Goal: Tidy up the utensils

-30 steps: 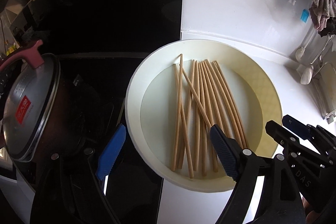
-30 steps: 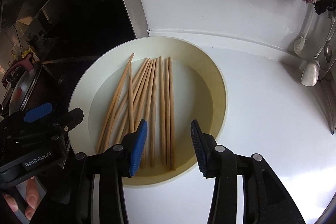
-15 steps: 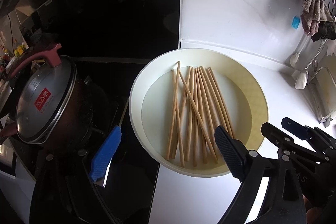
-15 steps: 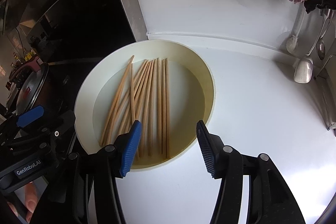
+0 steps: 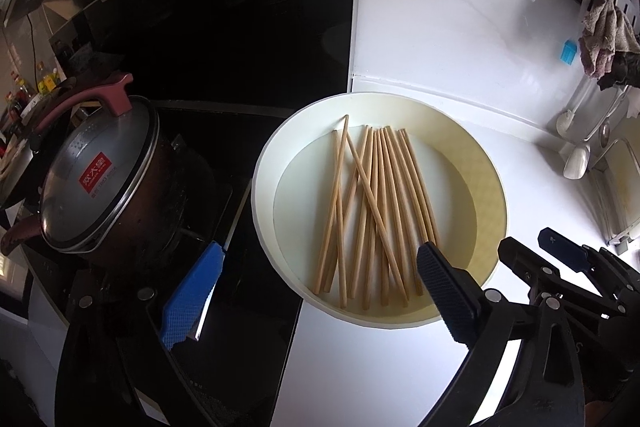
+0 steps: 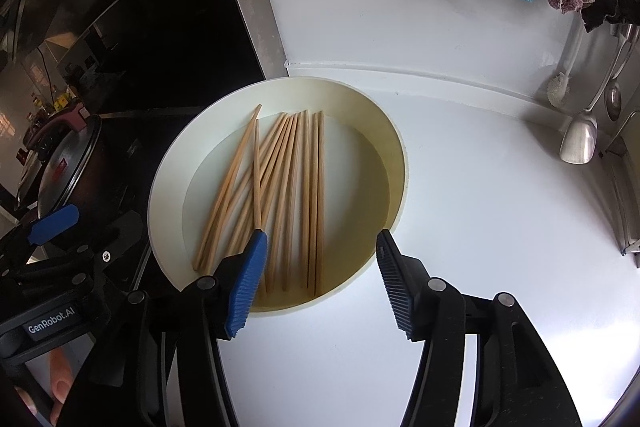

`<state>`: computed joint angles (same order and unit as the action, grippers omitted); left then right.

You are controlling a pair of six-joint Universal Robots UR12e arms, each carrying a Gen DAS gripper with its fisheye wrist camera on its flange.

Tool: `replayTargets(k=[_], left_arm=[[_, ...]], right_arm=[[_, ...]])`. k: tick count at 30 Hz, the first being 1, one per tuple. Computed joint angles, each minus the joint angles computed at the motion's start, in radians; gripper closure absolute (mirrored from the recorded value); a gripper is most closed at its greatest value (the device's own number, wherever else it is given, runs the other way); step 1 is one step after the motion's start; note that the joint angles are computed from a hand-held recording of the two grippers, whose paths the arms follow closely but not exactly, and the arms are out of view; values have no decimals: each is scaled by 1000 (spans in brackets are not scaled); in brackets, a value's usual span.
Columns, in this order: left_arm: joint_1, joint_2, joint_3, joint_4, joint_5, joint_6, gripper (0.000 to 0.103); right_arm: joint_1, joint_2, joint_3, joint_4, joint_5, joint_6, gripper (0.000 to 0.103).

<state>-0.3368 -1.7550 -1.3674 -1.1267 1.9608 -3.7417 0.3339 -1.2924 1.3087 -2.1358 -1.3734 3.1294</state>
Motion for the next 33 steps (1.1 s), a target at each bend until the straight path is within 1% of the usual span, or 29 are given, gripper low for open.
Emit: replayTargets(k=[7, 15, 24, 33], left_arm=[[-2, -2, 7, -25, 14, -21, 7], [-7, -3, 12, -24, 27, -12, 7], [-6, 0, 10, -16, 21, -11, 7], [-2, -2, 15, -29, 15, -13, 7]], right_arm=[[-1, -5, 1, -8, 4, -9, 48], [-1, -8, 4, -7, 5, -10, 48], [0, -10, 8, -11, 6, -8, 48], [3, -7, 4, -9, 7, -6, 48]])
